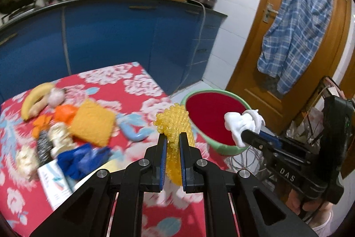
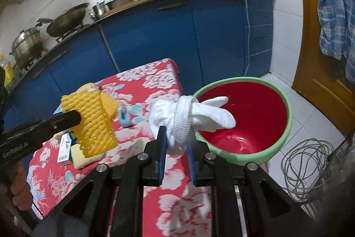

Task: Collect trash
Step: 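Carry the net and cloth over the red bucket and open both tools, then move both open tools back over the table items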

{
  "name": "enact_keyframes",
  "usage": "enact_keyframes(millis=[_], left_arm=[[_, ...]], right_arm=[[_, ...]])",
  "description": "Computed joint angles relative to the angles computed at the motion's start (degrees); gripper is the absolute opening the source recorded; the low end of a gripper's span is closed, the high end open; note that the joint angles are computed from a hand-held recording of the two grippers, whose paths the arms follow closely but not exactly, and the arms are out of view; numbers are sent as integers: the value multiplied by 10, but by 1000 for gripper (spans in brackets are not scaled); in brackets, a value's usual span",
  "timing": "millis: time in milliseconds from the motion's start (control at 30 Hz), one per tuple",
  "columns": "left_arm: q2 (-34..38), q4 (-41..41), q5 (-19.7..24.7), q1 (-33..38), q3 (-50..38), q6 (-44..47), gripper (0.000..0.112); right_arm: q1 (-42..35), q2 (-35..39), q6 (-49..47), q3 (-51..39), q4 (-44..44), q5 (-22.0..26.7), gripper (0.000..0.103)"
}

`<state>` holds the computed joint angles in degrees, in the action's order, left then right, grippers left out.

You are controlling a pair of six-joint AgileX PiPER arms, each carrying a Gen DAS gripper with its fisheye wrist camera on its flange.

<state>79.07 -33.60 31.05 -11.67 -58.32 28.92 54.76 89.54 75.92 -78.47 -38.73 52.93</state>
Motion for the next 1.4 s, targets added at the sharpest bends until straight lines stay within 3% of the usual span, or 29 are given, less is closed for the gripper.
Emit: enact_keyframes(millis=[500, 767, 933, 1000, 1133, 1400], left_arm=[[216, 96, -52, -128, -167, -136, 10], [322, 186, -27, -159, -276, -219, 10], [361, 192, -13, -161, -322, -225, 11], [374, 182, 0, -158, -339, -223, 14], [379, 181, 2, -156, -345, -234, 48], [358, 202, -5, -153, -327, -253, 48]], right_arm=[[-114, -38, -7, 114, 37, -85, 20], [-171, -21, -28, 150, 75, -136, 22], [-191, -14, -29, 159, 82, -150, 25], [-194, -9, -23, 159, 78, -149, 26], [-192, -5, -2, 159, 59, -148, 37], [-179, -24, 31, 167, 34, -133, 39]])
